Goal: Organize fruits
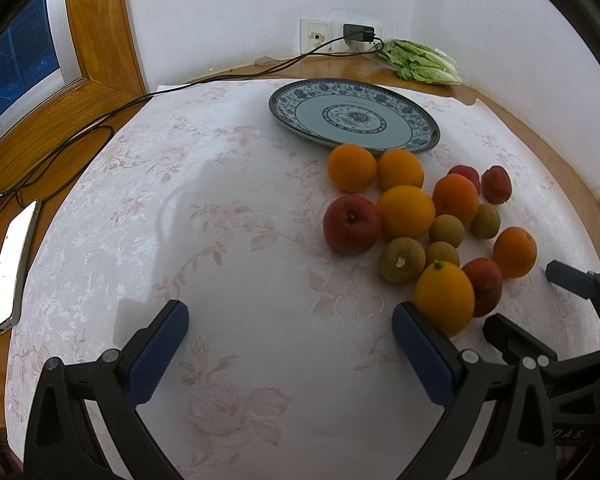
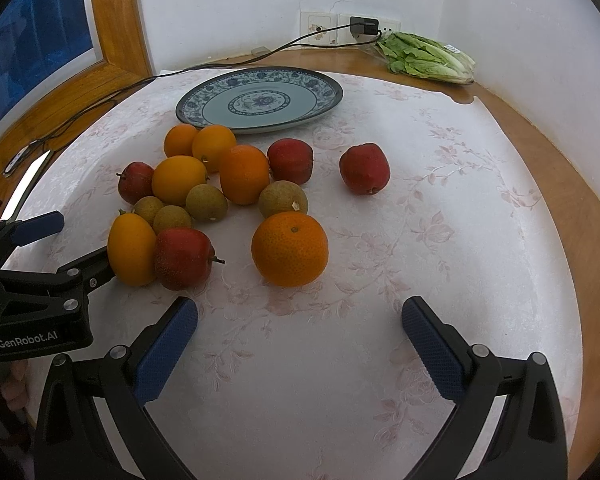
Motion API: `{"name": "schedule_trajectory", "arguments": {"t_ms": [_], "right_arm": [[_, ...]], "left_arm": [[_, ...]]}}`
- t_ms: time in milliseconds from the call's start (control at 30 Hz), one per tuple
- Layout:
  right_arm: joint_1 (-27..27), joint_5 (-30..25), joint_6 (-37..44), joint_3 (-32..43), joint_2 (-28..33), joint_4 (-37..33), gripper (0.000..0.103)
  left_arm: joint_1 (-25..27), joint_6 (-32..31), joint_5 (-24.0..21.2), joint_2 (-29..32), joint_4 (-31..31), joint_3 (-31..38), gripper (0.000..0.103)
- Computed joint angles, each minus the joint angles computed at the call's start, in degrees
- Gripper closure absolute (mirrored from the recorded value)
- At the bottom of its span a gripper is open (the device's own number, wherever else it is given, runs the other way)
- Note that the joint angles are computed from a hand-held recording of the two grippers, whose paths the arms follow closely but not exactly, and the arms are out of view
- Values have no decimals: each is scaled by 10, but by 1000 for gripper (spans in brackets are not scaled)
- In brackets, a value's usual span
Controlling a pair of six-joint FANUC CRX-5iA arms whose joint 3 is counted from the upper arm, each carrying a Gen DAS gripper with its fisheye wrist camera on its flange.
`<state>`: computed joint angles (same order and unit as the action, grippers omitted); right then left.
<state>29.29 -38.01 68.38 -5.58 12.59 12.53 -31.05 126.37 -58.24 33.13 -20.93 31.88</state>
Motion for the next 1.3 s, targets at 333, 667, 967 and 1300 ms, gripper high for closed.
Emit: {"name": "schedule_trajectory", "arguments": {"t_ms": [333,667,967,1300], "right_arm": [[0,0,0,0,0,0,0],[0,1,0,-1,0,0,0],[0,-4,5,2,0,-4,0],[-7,-19,25,17,0,-27,7]], "left_arm": [[0,0,0,0,0,0,0],[0,0,0,0,0,0,0],[0,0,0,0,0,0,0],[1,-7,-3,2,6,3,0]]}}
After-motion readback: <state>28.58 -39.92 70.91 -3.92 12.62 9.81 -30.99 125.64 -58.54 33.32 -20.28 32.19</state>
